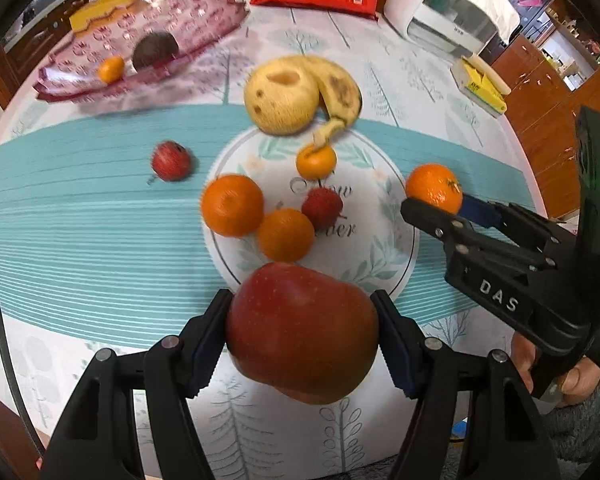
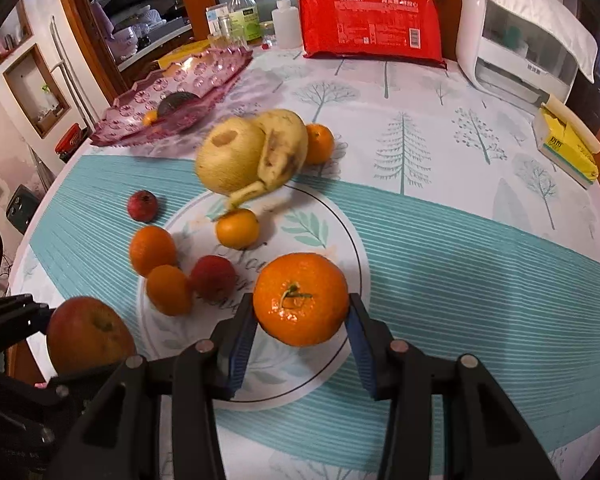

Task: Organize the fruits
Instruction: 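Grasp the red apple with the left tool while the right tool grasps an orange, then carry the apple and orange into the pink bowl and open both tools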

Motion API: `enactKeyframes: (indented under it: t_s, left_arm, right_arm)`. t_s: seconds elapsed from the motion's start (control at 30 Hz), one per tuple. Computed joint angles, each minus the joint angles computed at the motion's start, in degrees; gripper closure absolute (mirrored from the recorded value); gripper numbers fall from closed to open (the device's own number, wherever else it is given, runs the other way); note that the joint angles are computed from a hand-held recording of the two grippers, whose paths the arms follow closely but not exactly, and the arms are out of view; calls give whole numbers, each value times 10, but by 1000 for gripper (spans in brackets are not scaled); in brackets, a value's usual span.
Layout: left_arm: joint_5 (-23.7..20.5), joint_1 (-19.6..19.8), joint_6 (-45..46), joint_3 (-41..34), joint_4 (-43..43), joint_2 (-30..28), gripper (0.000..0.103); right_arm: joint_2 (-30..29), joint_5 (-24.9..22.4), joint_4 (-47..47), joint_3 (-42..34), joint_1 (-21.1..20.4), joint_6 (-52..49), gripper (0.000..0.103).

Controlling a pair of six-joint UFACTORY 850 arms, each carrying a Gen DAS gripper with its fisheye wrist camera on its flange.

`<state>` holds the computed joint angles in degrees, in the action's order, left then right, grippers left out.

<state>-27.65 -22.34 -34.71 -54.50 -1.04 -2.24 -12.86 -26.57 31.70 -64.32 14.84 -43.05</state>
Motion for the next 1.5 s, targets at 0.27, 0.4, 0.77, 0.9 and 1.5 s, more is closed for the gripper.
enactKeyframes:
  t_s: [0.27, 0.4, 0.77, 0.9, 1.5]
  left_arm:
    - [-27, 44, 14, -7, 22, 52, 35]
    - [-43, 96, 66, -13, -2, 90, 35]
    - [-81, 258, 243, -139, 2, 85, 35]
    - [-87, 308, 327, -203, -37, 44, 35]
    - [-97, 339, 487, -375, -105, -178, 35]
  right_arm:
    - [38, -2, 14, -9, 20, 27, 58]
    - [52, 3, 11, -23, 41, 51, 58]
    - [7, -17, -122, -168, 116, 232, 59]
    - [-32, -15, -197, -244, 140, 311, 58]
    - [-333, -198, -372, -654, 189, 585, 58]
